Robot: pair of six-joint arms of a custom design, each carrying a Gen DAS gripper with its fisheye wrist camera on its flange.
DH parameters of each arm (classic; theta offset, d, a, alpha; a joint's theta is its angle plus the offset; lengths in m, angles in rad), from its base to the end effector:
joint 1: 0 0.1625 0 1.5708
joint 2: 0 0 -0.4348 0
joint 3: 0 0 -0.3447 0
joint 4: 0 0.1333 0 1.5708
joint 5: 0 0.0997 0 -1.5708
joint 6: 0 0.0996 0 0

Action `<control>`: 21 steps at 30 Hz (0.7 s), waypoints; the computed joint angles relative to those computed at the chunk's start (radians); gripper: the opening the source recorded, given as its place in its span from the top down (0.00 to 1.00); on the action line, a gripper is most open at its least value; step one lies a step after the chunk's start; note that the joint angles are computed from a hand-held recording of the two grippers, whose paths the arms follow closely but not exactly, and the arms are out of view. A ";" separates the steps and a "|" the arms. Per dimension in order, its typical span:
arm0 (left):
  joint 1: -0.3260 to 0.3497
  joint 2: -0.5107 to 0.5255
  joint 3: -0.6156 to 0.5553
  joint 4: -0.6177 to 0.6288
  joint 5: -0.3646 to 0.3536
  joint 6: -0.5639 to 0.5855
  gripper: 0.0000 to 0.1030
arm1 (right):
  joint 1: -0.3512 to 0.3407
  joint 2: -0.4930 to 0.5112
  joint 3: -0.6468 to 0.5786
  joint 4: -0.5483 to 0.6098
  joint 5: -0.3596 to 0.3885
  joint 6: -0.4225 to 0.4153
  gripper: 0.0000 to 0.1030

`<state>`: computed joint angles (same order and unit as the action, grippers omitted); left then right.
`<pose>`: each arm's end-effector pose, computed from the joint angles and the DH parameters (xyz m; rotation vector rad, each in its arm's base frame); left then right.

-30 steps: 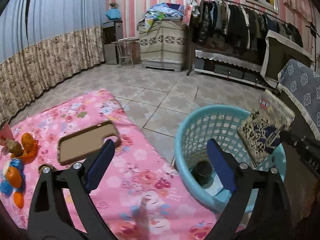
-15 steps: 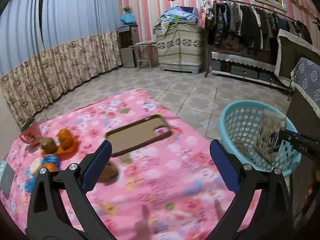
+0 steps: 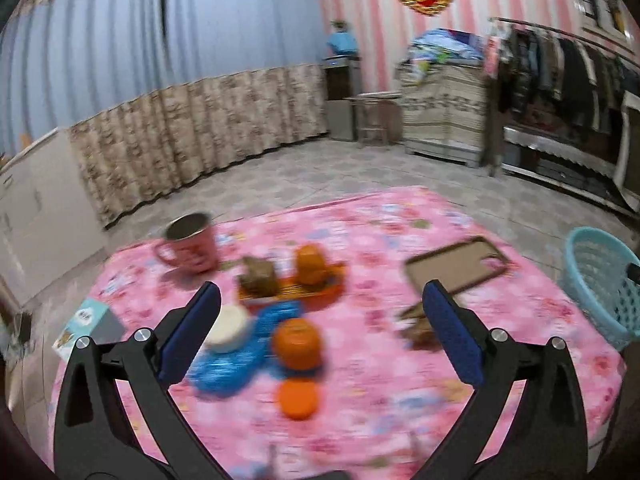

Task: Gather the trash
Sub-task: 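Move both tools back over the tablecloth, then grasp the brown crumpled paper with the right tool while the left tool grasps an orange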

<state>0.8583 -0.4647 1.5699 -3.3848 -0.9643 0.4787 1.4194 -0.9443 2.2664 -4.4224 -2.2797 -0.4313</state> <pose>-0.2957 -0.6331 0.0521 1.1398 2.1875 -0.9899 0.0044 -0.4250 0.2771 -0.3588 -1.7584 1.3746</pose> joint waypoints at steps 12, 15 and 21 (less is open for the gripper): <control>0.110 -0.041 -0.090 0.129 0.009 -0.086 0.05 | 0.191 0.143 -0.229 0.201 -0.014 -0.082 0.08; 0.113 -0.033 -0.096 0.116 0.022 -0.064 0.05 | 0.225 0.188 -0.300 0.256 -0.015 -0.111 0.08; 0.126 -0.030 -0.107 0.143 0.015 -0.075 0.05 | 0.236 0.260 -0.406 0.378 -0.027 -0.122 0.08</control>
<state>0.9845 -0.4951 1.4626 -3.2416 -0.9489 0.4034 1.6556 -0.6845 1.8602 -4.0440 -2.3071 -0.5531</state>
